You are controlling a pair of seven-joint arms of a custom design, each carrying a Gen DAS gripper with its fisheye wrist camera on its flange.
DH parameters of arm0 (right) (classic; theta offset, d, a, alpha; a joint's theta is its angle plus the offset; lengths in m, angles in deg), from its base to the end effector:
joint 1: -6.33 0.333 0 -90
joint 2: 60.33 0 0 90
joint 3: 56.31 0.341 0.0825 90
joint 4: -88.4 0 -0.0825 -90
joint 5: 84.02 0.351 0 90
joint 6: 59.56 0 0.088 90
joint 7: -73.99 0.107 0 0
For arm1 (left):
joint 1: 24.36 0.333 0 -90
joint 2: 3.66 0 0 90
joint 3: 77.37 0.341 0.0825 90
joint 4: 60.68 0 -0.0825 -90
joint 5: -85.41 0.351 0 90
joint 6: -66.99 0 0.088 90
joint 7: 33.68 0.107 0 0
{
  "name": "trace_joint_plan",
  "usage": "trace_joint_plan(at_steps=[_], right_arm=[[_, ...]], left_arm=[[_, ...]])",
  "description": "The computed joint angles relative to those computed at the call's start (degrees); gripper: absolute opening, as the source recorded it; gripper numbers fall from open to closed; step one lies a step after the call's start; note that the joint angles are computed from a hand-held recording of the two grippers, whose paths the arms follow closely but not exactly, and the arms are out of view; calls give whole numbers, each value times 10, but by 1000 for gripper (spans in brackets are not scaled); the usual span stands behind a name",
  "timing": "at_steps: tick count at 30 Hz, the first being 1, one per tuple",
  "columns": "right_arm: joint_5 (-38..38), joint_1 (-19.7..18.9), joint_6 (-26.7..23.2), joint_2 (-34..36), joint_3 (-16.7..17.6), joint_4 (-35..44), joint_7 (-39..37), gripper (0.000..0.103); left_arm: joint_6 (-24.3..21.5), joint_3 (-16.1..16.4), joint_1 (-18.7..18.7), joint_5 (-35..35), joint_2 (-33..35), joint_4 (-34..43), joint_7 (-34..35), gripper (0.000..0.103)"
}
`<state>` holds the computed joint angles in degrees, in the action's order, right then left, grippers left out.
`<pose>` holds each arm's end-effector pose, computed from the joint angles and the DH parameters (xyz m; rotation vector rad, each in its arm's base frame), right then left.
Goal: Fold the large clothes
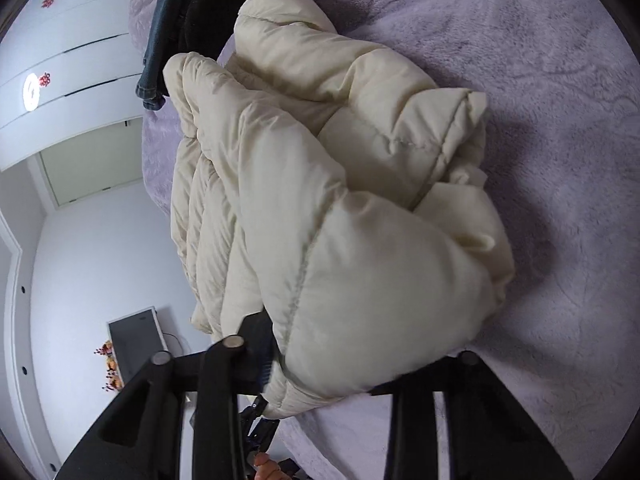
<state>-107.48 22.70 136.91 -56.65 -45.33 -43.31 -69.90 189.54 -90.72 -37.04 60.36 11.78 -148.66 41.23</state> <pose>0.4585 0.2861 0.4959 -0.3192 2.1176 0.5561 0.5835 -0.2827 0.5753 1.9628 -1.9569 0.7042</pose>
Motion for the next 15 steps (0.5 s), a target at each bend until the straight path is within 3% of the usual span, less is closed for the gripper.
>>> trace_joint_plan(at_steps=[1,6,9,13,15], right_arm=[[33,21,4,-4,-14,-6,-31,23],[107,50,11,-28,-20,-37,-89,22],[102,60,8,-41,-23,-47,-81,22],[6,88,0,-65,-63,-57,11,22],[7,100,-5,-86,-65,-77,15,22]], left_arm=[[1,0,0,1,-2,-1,1,23],[-6,1,7,-6,-25,-20,23,23],[-14,2,8,-6,-42,-36,31,23],[-26,4,9,-6,-77,-71,43,23],[-34,5,8,-5,-97,-92,48,23]])
